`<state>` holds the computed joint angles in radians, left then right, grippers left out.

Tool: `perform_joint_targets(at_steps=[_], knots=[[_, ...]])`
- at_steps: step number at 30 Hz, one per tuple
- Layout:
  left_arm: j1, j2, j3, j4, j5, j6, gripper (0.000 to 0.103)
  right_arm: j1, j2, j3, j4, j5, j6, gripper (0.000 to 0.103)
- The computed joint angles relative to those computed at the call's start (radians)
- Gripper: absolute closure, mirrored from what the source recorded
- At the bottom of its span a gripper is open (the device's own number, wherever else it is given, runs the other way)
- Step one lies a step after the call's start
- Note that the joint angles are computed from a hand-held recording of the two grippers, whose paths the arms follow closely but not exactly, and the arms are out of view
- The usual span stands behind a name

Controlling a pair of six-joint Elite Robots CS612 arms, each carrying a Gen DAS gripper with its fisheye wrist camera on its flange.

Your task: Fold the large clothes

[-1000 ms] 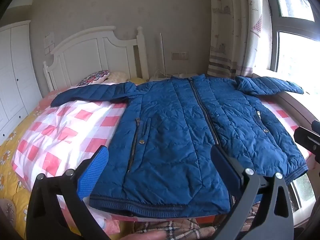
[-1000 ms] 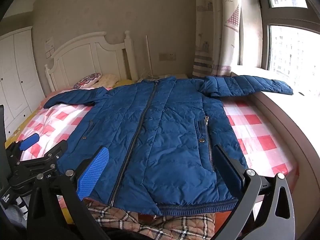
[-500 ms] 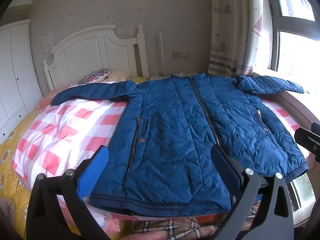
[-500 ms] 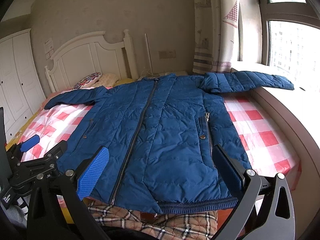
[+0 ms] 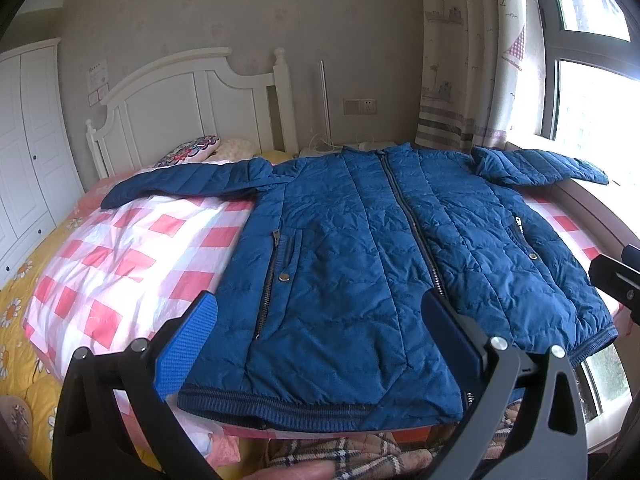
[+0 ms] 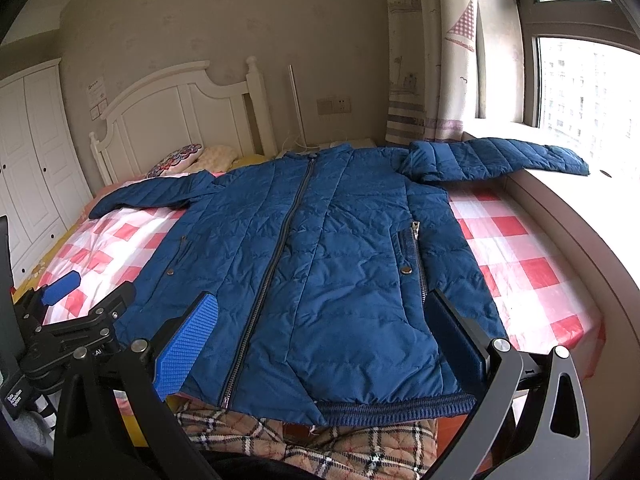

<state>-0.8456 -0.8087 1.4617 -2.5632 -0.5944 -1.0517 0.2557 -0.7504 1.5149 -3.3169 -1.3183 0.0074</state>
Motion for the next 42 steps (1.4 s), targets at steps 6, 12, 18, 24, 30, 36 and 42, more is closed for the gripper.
perform_joint_targets(at_steps=[6,12,18,24,30,36,42], knots=[[-0.001,0.000,0.001,0.001,-0.002,-0.002,0.002,0.000,0.000,0.002,0.001,0.001,0.002,0.004],[-0.003,0.001,0.002,0.003,-0.003,-0.006,0.002,0.000,0.000,0.002,0.000,0.002,0.003,0.004],[-0.004,-0.003,0.008,0.005,-0.004,-0.010,0.002,-0.001,0.000,0.002,0.000,0.003,0.003,0.004],[-0.003,-0.004,0.008,0.006,-0.006,-0.011,0.002,-0.001,0.001,0.001,-0.001,0.002,0.005,0.004],[-0.003,-0.004,0.007,0.007,-0.008,-0.011,0.002,-0.001,0.001,0.002,-0.002,0.003,0.007,0.004],[-0.002,-0.001,0.010,0.002,-0.011,-0.013,0.002,0.000,0.001,0.002,-0.003,0.003,0.009,0.004],[-0.003,-0.003,0.014,0.003,-0.012,-0.018,0.002,-0.002,0.002,0.002,-0.003,0.005,0.010,0.004]])
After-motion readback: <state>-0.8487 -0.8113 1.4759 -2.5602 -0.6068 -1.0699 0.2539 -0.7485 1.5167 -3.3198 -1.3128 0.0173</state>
